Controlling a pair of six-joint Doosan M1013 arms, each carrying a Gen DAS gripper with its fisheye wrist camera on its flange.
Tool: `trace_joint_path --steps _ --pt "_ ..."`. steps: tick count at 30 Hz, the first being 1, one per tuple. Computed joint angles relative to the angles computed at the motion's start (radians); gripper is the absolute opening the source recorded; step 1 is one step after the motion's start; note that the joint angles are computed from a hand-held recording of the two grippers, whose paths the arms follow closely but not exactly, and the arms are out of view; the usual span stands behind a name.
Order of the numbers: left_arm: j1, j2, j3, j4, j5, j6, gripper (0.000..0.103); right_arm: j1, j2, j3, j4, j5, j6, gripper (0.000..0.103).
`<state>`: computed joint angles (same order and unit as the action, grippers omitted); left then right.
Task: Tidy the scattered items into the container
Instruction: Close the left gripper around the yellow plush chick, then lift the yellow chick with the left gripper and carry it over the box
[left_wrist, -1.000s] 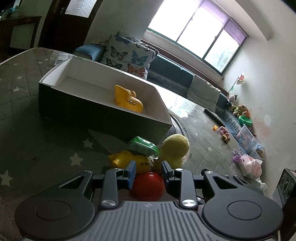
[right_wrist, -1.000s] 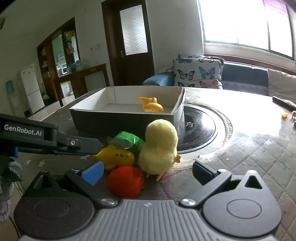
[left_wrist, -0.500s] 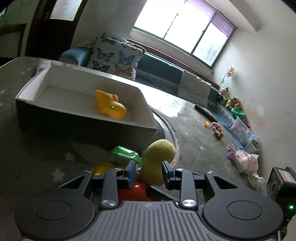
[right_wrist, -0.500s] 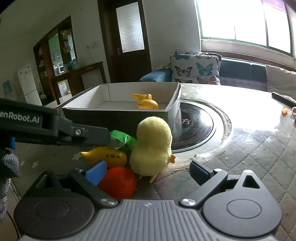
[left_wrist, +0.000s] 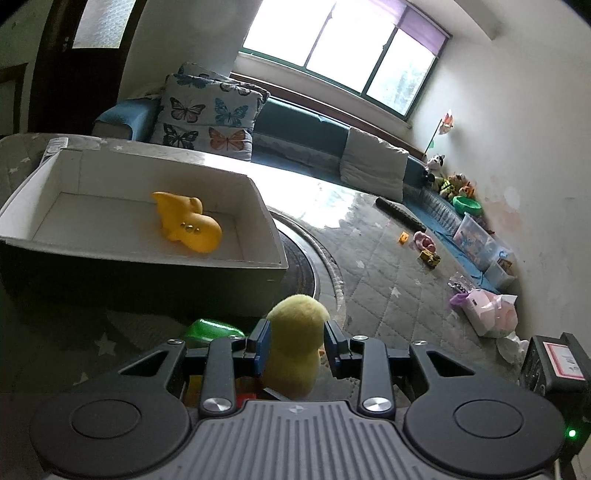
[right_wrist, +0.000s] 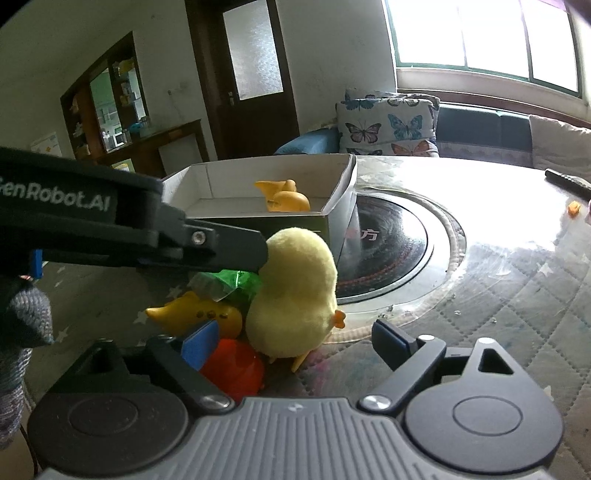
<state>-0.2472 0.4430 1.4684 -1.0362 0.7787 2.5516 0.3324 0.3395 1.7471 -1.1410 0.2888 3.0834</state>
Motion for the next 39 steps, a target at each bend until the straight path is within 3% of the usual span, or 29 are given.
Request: trace_joint_path --steps 6,13,30,39 --pt "-0.014 0.015 -0.021 0.034 0.001 -0.014 0.034 -0.013 0.008 -0.003 0.005 -0.027 0.013 0.081" --pt "-0.022 0.037 -0.046 0.068 0.012 -0.045 0.036 -0.028 0.018 -0.007 0.072 -0.061 -0.03 0.06" --pt "-0.009 0.078 -0.092 0.06 0.09 -0.073 0.041 -0.023 0.02 -0.009 -0.01 -0.05 0.035 0.059" --pt "-0.004 0.068 -0.077 0.032 0.088 -0.052 0.038 -0.005 0.013 -0.007 -0.089 -0.01 0.07 0.058"
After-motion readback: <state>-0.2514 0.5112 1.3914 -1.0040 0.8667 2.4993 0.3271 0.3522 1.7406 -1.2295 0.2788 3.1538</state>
